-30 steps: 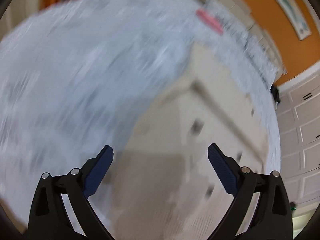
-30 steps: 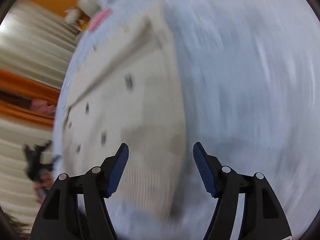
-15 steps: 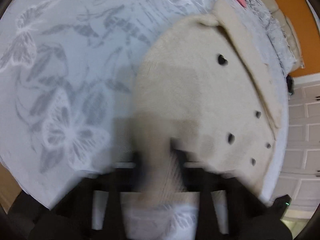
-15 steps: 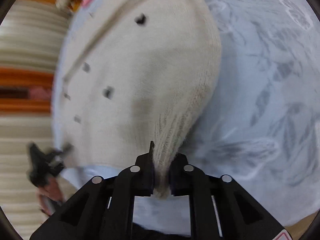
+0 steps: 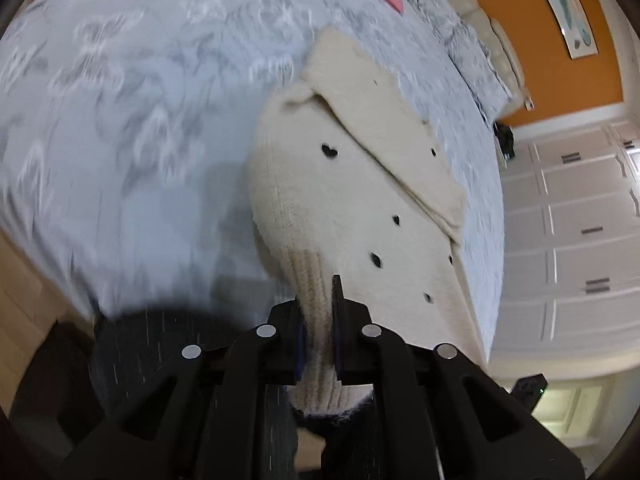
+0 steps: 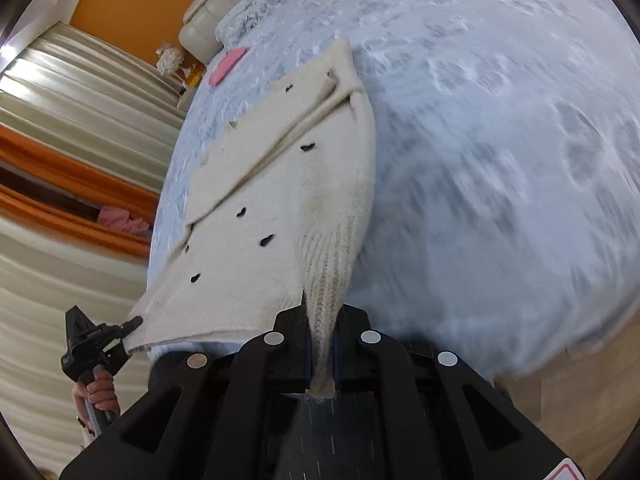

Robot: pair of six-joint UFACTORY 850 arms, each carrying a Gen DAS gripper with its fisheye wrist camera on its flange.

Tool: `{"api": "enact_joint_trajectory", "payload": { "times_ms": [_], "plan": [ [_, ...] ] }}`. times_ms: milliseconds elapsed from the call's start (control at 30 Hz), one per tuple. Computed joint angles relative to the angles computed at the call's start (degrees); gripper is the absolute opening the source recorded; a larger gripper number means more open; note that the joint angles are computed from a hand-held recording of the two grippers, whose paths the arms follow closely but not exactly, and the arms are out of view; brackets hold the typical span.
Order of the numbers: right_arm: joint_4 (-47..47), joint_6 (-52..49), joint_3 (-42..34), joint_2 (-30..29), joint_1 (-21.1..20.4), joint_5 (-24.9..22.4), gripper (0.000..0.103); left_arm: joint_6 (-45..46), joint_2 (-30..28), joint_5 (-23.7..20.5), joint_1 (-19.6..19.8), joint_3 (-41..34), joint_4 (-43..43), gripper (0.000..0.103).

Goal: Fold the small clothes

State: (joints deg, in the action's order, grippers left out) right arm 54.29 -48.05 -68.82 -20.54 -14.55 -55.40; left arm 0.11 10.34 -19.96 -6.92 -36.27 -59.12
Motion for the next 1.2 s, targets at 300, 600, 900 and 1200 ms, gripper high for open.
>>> {"api": "enact_joint_trajectory", "payload": {
  "times_ms": [300, 600, 900, 1200],
  "plan": [
    [-1.8, -4.9, 9.8, 10.8, -8.0, -8.6, 0.006, -18.3, 14.7, -0.6, -7.8, 8.0, 10.1, 0.009],
    [12.3, -3.9, -9.3, 0.3, -5.5, -11.1, 0.007, -18.4, 3.6, 2.3, -0.7, -9.3, 19.9, 0.009],
    [5.4, 16.9, -43.3, -29.0, 5.4, -4.0, 0.007, -38.3, -30.4, -0.6, 2.9, -36.4, 45.7, 0.010],
    [2.5, 29.1, -64.7, -46.7, 6.8, -4.6, 0.025, -44.9, -42.1, 1.5, 4.9, -42.5, 50.2, 0.056]
  ]
}}
